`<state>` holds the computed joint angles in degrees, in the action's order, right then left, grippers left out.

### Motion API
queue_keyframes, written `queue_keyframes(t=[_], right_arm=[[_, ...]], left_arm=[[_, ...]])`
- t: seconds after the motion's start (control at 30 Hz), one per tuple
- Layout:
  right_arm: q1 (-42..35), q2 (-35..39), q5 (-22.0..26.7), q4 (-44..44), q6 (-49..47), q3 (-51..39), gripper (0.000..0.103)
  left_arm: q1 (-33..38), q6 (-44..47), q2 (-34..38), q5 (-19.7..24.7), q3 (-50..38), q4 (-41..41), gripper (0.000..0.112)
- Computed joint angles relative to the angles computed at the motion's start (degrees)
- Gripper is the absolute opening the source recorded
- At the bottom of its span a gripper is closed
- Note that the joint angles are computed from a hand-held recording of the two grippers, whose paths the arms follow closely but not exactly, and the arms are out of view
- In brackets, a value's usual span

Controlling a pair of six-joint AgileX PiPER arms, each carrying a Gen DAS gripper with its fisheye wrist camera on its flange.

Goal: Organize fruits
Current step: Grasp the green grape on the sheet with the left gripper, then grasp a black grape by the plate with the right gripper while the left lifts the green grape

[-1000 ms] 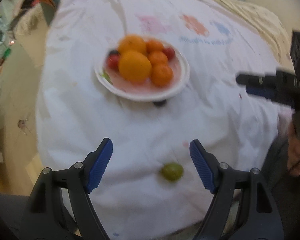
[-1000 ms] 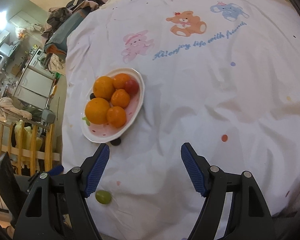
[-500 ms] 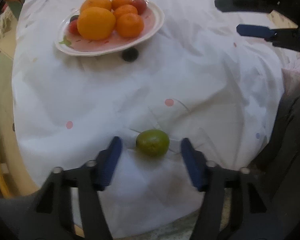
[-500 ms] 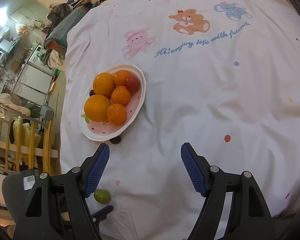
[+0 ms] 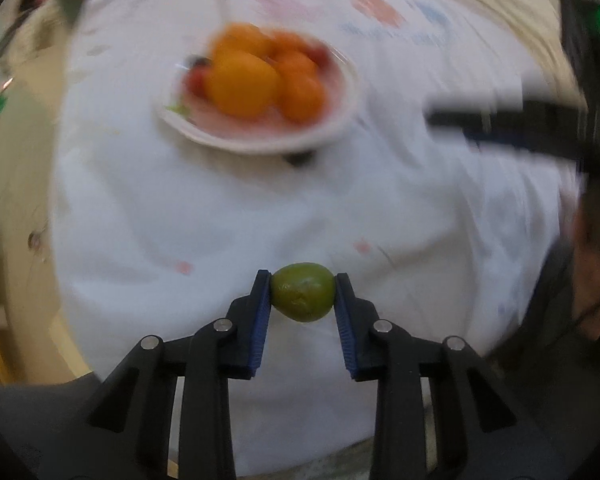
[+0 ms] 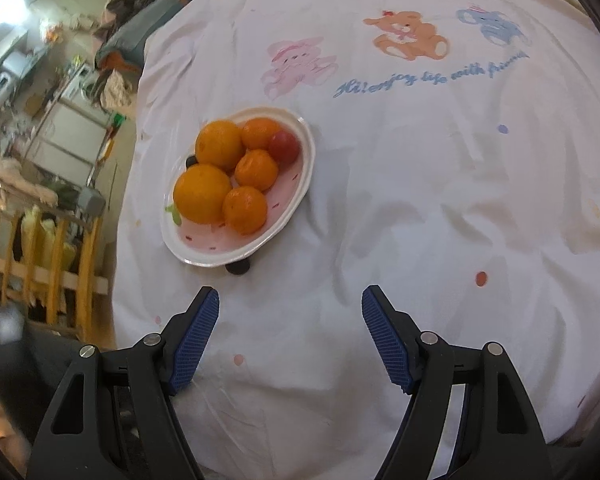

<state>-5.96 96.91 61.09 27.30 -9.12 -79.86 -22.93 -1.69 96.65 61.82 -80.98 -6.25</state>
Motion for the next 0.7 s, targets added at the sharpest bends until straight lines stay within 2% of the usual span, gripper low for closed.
queue_keyframes(t=[0.07, 0.17, 0.27, 0.33, 0.47, 0.7], right_arm=[[2.5, 0.9, -0.8, -1.7, 0.2, -0.2, 0.077], [6.6, 3.0, -2.3, -4.3, 0.5, -1.0, 0.075], [10.3, 5.5, -3.8, -6.4, 1.1, -2.0, 0.068], [11.8, 7.0, -5.2, -7.3, 2.1, -2.5, 0.065], [14.7, 10.7, -7.4, -10.4, 4.9, -4.6, 0.065], [17.8, 13.7, -8.2, -15.3, 8.8, -7.4, 0.062]], left_arm=[[1.2, -4.4, -0.9, -1.3, -0.5, 3.4, 0.027], [4.2, -8.8, -0.1, -1.0, -2.8, 5.2, 0.027], [5.7, -11.1, 1.6, 0.4, -5.1, 5.3, 0.027], [6.5, -11.9, 2.5, 0.7, -5.6, 5.4, 0.027], [7.9, -11.7, 4.0, 1.4, -6.4, 4.7, 0.027], [7.8, -10.7, 5.7, 2.2, -8.0, 2.2, 0.027]])
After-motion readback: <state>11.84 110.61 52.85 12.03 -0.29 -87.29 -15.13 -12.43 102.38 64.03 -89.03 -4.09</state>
